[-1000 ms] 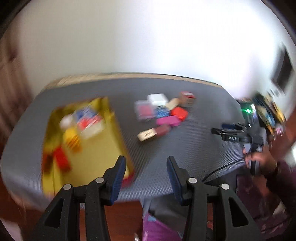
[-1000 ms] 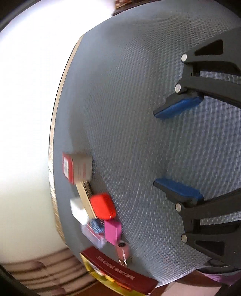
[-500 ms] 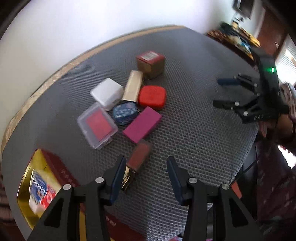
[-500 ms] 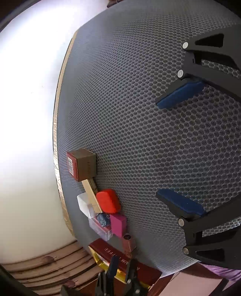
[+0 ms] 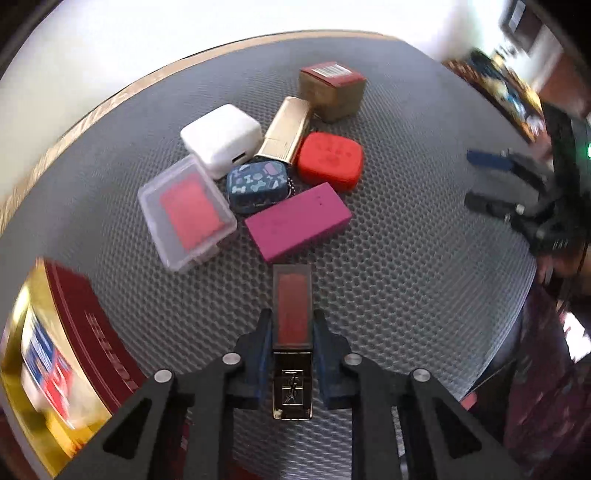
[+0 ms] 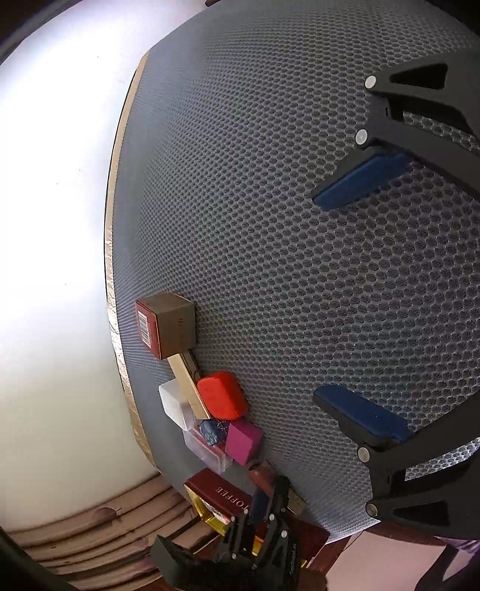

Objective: Organize rigid objects
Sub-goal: 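Grasp the wooden stamp with the left gripper, then carry the stamp toward the tin while the right gripper grasps the red barcode box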

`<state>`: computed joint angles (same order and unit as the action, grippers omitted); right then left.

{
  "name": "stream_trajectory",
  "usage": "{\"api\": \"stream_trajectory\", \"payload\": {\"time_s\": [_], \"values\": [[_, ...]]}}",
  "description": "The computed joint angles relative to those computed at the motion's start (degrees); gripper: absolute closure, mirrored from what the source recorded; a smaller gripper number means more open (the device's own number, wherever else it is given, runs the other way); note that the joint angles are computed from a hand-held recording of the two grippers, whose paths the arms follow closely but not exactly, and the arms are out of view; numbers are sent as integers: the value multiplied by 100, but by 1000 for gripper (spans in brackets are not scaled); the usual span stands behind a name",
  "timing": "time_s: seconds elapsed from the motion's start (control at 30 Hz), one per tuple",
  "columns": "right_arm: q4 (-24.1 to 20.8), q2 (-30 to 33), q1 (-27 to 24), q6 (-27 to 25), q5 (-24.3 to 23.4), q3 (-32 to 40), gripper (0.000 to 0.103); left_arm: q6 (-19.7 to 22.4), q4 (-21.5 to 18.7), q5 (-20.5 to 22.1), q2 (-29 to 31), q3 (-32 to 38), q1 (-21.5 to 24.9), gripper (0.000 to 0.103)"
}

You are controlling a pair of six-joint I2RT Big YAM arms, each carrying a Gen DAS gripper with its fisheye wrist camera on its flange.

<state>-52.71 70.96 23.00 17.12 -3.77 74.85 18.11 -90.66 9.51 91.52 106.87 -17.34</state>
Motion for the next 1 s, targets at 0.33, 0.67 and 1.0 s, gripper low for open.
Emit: {"api": "stream_trajectory", "payload": {"time_s": [0.33,0.67,1.0], "values": [[-110,171,-166,-493,-454,343,10,-2466,1080,921,-1588,-1023,236,83],[-429,1538,-119,-632,-202,2273,10,-3323,1144,297,-2338,-1308,684,83],[-1007,2485,-28,-418,116,3106,54,-3121,946,89,-2545,-1325,1592,83]]}}
